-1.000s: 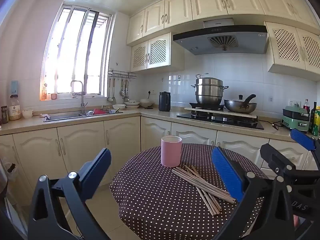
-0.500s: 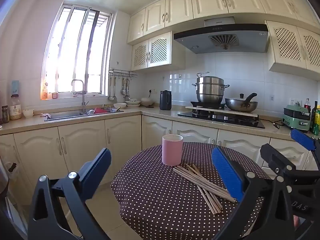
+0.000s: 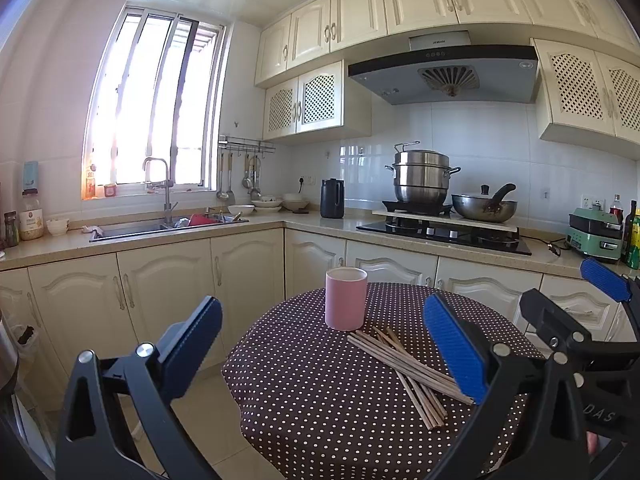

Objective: Organize utensils

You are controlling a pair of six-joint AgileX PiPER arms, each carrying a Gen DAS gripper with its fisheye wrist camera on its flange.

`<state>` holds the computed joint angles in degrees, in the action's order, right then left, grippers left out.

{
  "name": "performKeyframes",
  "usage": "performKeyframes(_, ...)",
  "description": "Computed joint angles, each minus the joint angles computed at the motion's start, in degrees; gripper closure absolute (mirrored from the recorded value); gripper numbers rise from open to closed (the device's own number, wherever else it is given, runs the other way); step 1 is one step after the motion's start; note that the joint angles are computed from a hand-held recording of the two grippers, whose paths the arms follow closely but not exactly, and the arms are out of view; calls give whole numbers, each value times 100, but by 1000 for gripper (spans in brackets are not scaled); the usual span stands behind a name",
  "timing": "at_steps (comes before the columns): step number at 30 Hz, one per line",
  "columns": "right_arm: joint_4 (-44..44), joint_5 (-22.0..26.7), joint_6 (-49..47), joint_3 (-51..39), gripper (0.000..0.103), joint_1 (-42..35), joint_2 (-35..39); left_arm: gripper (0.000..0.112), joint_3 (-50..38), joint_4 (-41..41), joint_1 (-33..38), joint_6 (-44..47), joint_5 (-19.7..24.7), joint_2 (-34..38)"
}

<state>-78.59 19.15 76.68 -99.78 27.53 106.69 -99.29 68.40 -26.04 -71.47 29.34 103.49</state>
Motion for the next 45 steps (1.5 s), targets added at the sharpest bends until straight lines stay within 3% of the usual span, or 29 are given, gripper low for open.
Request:
performKeyframes(4,428,-65,-411,-114,6,-39,81,13,-205,-337,47,364,85,124)
performKeyframes(15,516,-137,-465,-141,6,-87,158,13,-313,-536,111,562,76,219)
performKeyframes(45,1766,8,-1715,-589,6,-74,395,13,-202,-331,173,302,-11,278)
